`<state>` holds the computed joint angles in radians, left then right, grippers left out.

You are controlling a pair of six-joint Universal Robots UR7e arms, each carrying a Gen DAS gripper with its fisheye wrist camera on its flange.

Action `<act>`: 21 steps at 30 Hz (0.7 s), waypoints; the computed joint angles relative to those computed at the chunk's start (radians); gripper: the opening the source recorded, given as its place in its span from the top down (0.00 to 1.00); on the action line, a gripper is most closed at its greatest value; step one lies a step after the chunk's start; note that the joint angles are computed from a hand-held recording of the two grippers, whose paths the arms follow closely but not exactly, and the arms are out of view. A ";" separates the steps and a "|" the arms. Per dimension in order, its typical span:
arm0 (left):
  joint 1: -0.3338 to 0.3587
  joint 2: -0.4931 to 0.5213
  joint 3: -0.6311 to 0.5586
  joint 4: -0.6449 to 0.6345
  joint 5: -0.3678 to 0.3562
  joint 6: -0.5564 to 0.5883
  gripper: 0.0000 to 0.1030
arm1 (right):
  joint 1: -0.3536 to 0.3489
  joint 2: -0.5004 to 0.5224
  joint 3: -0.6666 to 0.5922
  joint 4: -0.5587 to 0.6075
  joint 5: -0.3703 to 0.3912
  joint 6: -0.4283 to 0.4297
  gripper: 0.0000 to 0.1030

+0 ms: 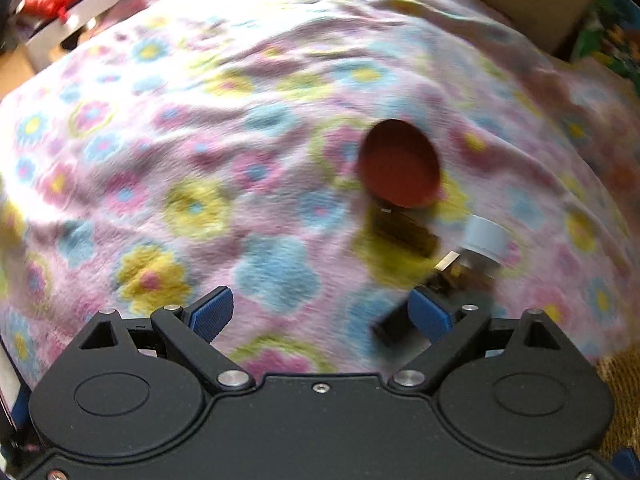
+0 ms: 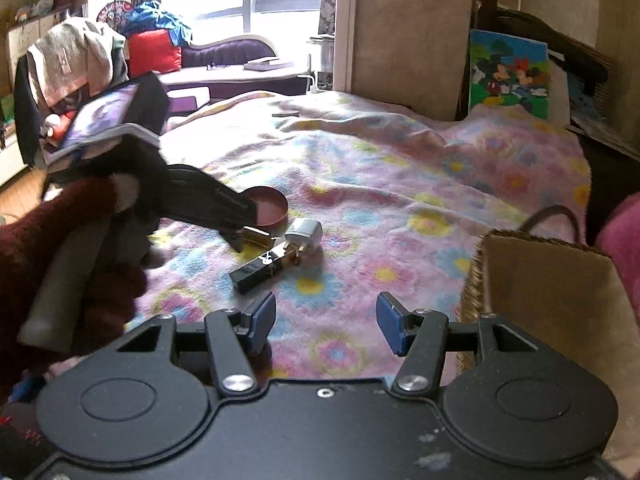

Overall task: Organize rigid objects
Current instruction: 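Move both tools back over the remaining items on the blanket, then grasp the white three-pin plug with the right tool while the left tool grasps the black YSL lipstick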

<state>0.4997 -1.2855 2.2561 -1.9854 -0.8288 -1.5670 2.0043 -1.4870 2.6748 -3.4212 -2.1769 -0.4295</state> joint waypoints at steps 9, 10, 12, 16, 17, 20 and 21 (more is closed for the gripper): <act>0.025 -0.047 0.015 0.063 0.021 -0.124 0.12 | -0.088 0.347 -0.137 -0.286 0.015 -0.046 0.44; 0.024 -0.049 0.017 0.062 0.022 -0.127 0.12 | -0.093 0.373 -0.154 -0.295 0.022 -0.044 0.42; 0.027 -0.050 0.018 0.055 0.022 -0.127 0.12 | -0.104 0.414 -0.189 -0.289 0.048 -0.035 0.40; 0.039 -0.057 0.027 0.041 0.014 -0.131 0.12 | -0.120 0.495 -0.251 -0.267 0.054 -0.029 0.39; 0.040 -0.059 0.030 0.035 0.011 -0.129 0.12 | -0.124 0.518 -0.265 -0.268 0.049 -0.038 0.39; 0.044 -0.059 0.035 0.012 0.006 -0.115 0.12 | -0.136 0.567 -0.299 -0.251 0.023 -0.068 0.57; 0.043 -0.056 0.035 0.008 0.007 -0.109 0.12 | -0.145 0.565 -0.292 -0.256 0.034 -0.067 0.63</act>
<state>0.5424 -1.3414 2.2907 -1.9777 -0.8215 -1.6757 1.8597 -0.9219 2.3823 -3.6768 -2.1425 -0.4969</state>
